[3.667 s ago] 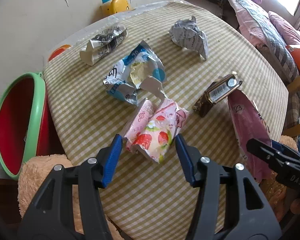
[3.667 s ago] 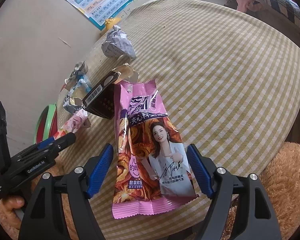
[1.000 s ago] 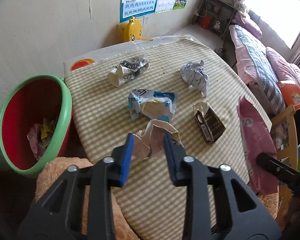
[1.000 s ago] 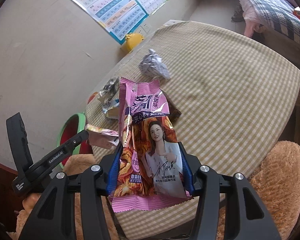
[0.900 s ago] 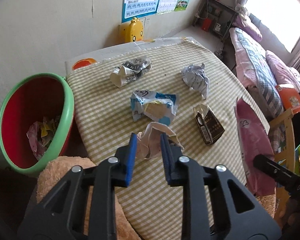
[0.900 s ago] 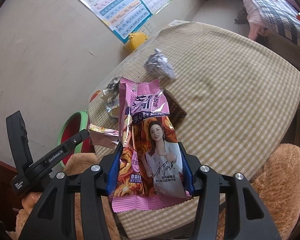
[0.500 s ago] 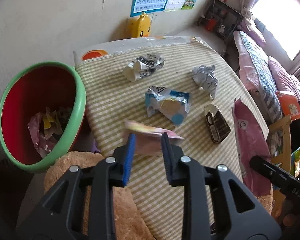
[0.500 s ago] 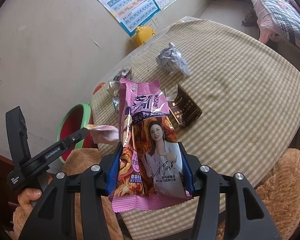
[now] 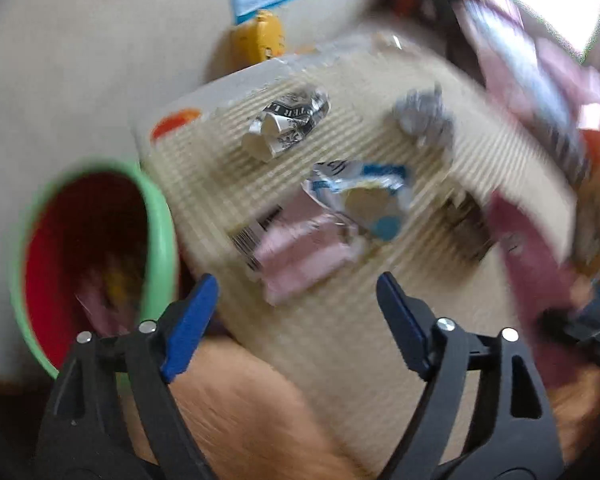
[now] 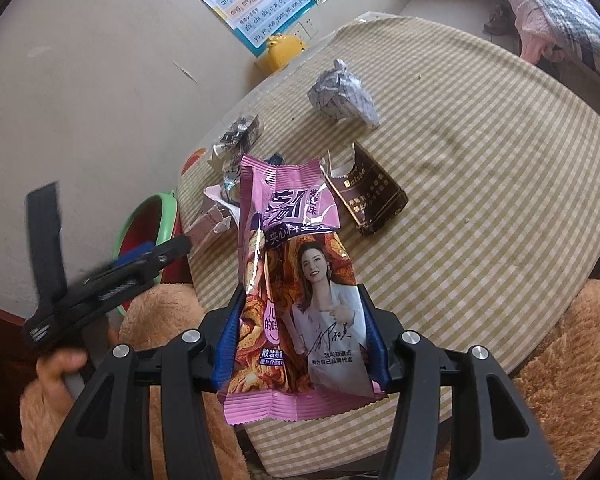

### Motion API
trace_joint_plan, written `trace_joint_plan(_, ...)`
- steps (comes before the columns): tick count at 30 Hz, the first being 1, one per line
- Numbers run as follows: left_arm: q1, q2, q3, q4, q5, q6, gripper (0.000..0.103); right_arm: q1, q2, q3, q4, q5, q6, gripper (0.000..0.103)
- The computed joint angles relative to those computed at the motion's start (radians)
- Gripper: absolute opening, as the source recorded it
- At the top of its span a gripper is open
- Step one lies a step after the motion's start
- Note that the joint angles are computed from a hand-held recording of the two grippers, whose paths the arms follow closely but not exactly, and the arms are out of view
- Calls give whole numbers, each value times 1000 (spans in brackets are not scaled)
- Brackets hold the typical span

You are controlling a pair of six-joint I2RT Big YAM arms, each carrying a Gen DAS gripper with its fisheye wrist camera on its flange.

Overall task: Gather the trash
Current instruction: 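Carry the strawberry wrapper and pink snack bag toward the green bucket with both grippers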

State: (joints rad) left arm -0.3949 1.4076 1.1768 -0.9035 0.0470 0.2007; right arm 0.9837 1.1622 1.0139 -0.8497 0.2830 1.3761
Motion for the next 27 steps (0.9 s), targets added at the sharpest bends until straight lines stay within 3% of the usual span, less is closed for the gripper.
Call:
trace_joint_plan(1, -19, 26, 14, -4, -70, 83, 82, 0, -2, -4, 6, -1, 1, 50)
trace_joint_plan(3, -31, 62, 29, -10, -123, 170, 82, 3, -6, -9, 13, 0, 8, 50)
trace_joint_plan(8, -29, 169, 84, -52, -177, 245, 82, 10, -25, -24, 18, 6, 33, 50)
trace_joint_plan(10, -23, 203, 112, -96, -152, 241, 79, 16, -35, -31, 17, 13, 45, 51)
trace_joint_plan(15, -15, 195, 116, -111, -93, 220, 35, 19, -50, -46, 32, 15, 64, 51)
trace_joint_plan(18, -4, 158, 89, -90, -52, 198, 28, 19, -50, -45, 36, 17, 59, 51)
trace_joint_plan(22, 25, 87, 47, -58, 26, 162, 26, 17, -49, -44, 36, 17, 58, 51)
trace_joint_plan(27, 98, -16, 4, -22, 153, 34, 26, 11, -26, -21, 31, 3, 32, 50)
